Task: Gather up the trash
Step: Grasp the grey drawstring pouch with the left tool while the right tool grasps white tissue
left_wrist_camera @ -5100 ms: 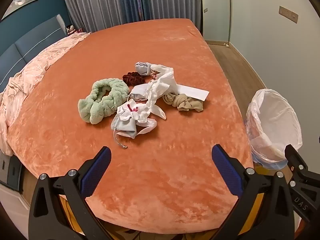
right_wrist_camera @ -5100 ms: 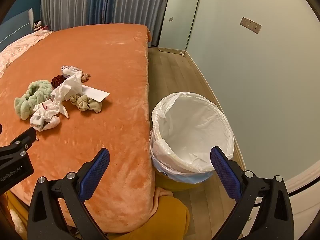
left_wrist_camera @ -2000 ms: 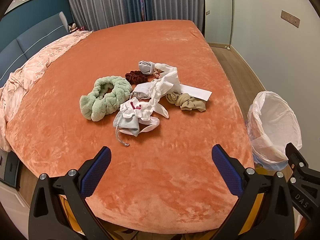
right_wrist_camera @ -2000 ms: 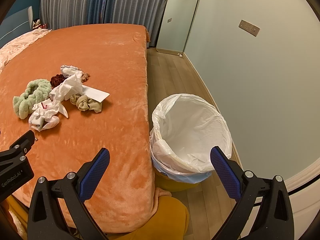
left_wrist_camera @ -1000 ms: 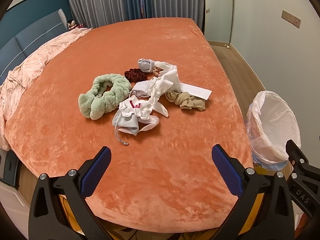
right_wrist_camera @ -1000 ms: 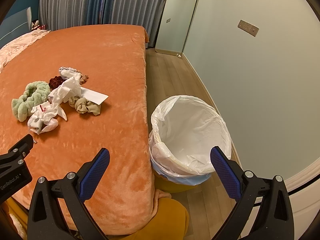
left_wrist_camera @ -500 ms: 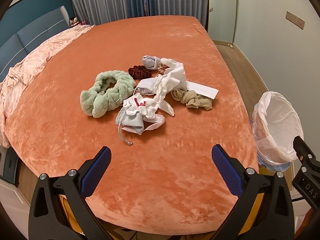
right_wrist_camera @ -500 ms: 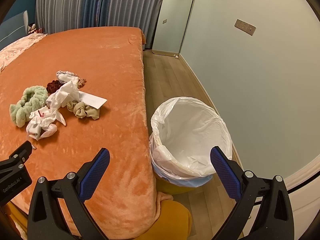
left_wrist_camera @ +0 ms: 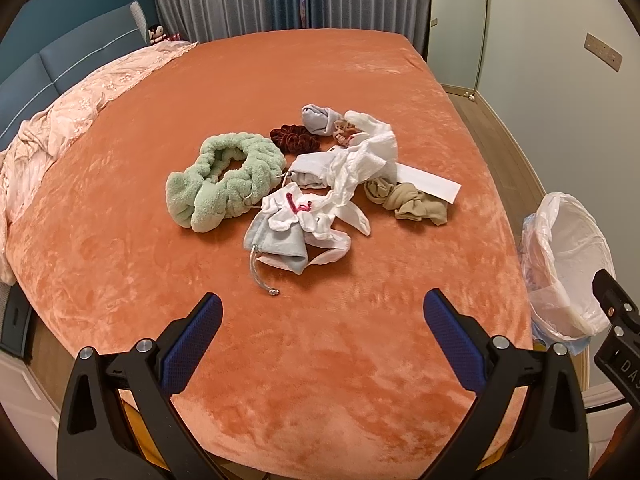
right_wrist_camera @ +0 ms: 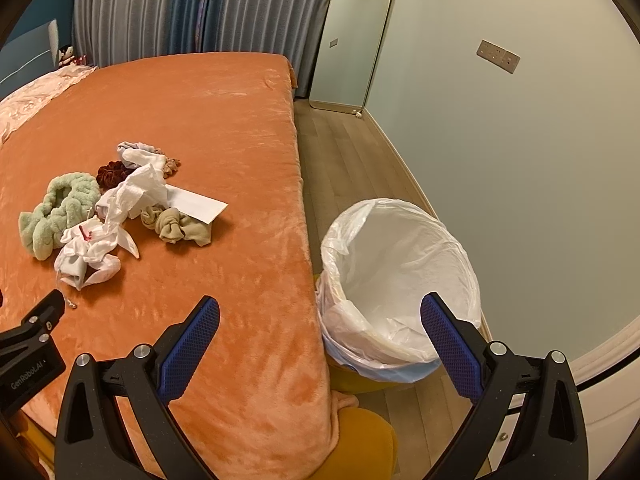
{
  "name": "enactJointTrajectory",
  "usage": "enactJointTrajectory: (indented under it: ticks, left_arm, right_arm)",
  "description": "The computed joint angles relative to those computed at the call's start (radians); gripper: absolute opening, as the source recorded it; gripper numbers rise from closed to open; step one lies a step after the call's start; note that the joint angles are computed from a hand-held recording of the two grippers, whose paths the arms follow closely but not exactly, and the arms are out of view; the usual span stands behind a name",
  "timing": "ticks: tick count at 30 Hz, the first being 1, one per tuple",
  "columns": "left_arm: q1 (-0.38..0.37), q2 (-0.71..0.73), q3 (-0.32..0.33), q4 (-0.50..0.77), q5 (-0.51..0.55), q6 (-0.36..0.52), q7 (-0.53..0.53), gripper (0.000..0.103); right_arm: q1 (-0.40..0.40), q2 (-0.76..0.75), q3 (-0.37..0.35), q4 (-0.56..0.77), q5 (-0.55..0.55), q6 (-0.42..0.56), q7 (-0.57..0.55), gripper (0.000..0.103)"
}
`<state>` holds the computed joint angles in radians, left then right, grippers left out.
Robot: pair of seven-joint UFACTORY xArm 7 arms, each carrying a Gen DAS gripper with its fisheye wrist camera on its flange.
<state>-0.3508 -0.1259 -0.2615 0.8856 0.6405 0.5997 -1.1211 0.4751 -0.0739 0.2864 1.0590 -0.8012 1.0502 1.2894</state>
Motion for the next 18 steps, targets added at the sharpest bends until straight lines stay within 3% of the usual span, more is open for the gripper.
enactJointTrajectory:
  ticks: [7,13,18]
  left_arm:
    - [0.050,0.006,0.052,-0.033,-0.041,-0.068,0.046,0.096]
    - [0.137,0.019,0.090,-0.049,0.005,-0.067,-0.036,0.096]
    - [0.187,0.036,0.125,-0.069,0.008,-0.124,-0.046,0.096]
  right_arm:
    - [0.028,0.116,-0.019,0.106,-0.051,-0.039,0.007,0.096]
    - [0.078,0.266,-0.073,0.244,-0.051,-0.125,-0.021,0.096]
    - [0.130,0.423,-0.128,0.403,-0.025,-0.187,-0.066,0.096]
